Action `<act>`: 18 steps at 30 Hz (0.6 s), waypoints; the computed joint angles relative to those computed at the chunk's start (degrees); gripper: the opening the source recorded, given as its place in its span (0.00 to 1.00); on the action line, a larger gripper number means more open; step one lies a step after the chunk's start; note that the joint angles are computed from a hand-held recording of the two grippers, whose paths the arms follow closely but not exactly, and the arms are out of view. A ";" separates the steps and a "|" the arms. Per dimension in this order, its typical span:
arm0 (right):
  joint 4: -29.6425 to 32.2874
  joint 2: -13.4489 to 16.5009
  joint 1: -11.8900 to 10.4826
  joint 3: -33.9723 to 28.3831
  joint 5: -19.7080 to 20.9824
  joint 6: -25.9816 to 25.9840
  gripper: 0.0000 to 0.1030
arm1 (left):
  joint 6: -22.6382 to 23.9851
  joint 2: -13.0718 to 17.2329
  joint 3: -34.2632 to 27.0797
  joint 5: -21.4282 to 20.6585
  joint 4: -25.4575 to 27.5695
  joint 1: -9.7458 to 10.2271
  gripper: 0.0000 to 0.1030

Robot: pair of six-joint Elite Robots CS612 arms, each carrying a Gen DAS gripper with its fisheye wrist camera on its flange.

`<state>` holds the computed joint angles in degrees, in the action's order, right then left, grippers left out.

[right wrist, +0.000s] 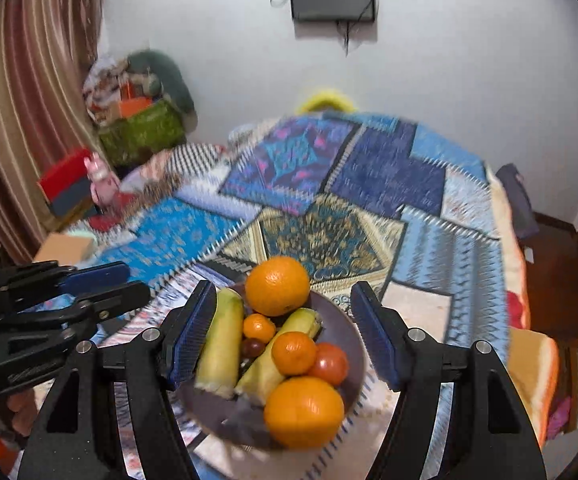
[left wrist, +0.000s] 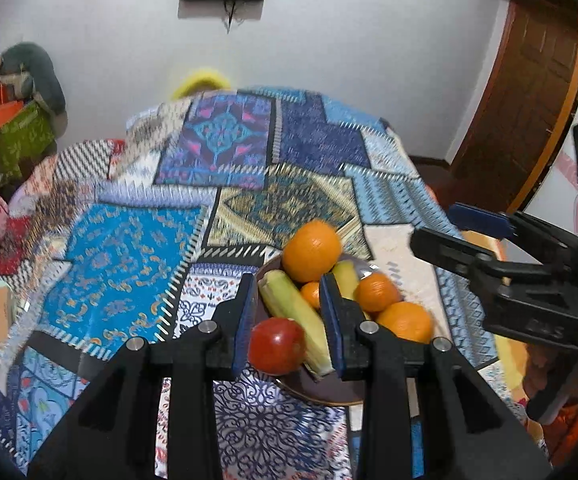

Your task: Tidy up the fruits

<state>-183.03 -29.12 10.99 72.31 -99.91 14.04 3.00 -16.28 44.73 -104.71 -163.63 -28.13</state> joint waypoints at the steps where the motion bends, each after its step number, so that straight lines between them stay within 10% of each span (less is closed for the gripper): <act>1: -1.58 -0.59 0.22 1.09 -0.52 -0.07 0.65 | 0.15 -1.16 2.07 0.35 -2.21 -0.13 0.31; 18: -27.18 -8.88 5.20 17.01 -11.20 0.21 0.65 | -0.48 -16.88 31.42 1.03 -38.86 -1.10 0.56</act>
<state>-210.21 -38.00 16.18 89.32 -111.11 14.25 2.52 -33.16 76.15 -103.68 -202.49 -29.24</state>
